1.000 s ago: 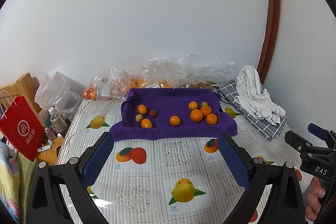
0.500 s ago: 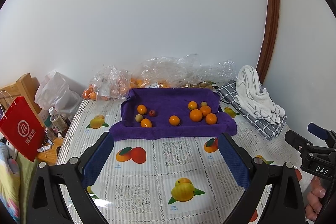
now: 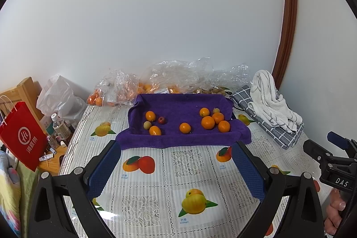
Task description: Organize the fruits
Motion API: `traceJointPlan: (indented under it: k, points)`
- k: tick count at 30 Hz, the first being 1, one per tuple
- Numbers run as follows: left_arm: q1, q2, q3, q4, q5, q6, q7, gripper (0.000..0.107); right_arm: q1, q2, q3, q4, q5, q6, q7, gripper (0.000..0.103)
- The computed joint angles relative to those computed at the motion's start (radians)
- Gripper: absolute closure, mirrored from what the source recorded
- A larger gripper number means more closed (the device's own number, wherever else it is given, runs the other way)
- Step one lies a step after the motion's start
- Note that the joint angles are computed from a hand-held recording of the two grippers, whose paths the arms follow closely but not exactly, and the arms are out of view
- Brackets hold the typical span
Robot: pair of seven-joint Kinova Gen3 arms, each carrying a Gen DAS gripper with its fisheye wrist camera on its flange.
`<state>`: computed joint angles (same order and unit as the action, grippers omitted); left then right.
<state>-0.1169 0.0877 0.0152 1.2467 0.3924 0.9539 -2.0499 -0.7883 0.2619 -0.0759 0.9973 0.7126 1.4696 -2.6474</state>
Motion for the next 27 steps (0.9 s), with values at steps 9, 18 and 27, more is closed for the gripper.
traceJointPlan:
  k: [9,18,27]
  points:
    - [-0.001,0.001,0.0,-0.001,0.002,0.0,-0.002,0.007,-0.001,-0.005,-0.002,0.006,0.002,-0.003,-0.006,0.001]
    - [-0.001,-0.001,0.0,-0.002,0.0,0.001,0.007,0.007,0.0,0.002,-0.002,0.003,0.0,-0.005,-0.007,0.001]
    - [0.002,0.007,0.003,-0.012,-0.004,0.002,0.019,0.007,0.011,0.01,0.004,0.009,-0.016,-0.023,-0.005,0.001]
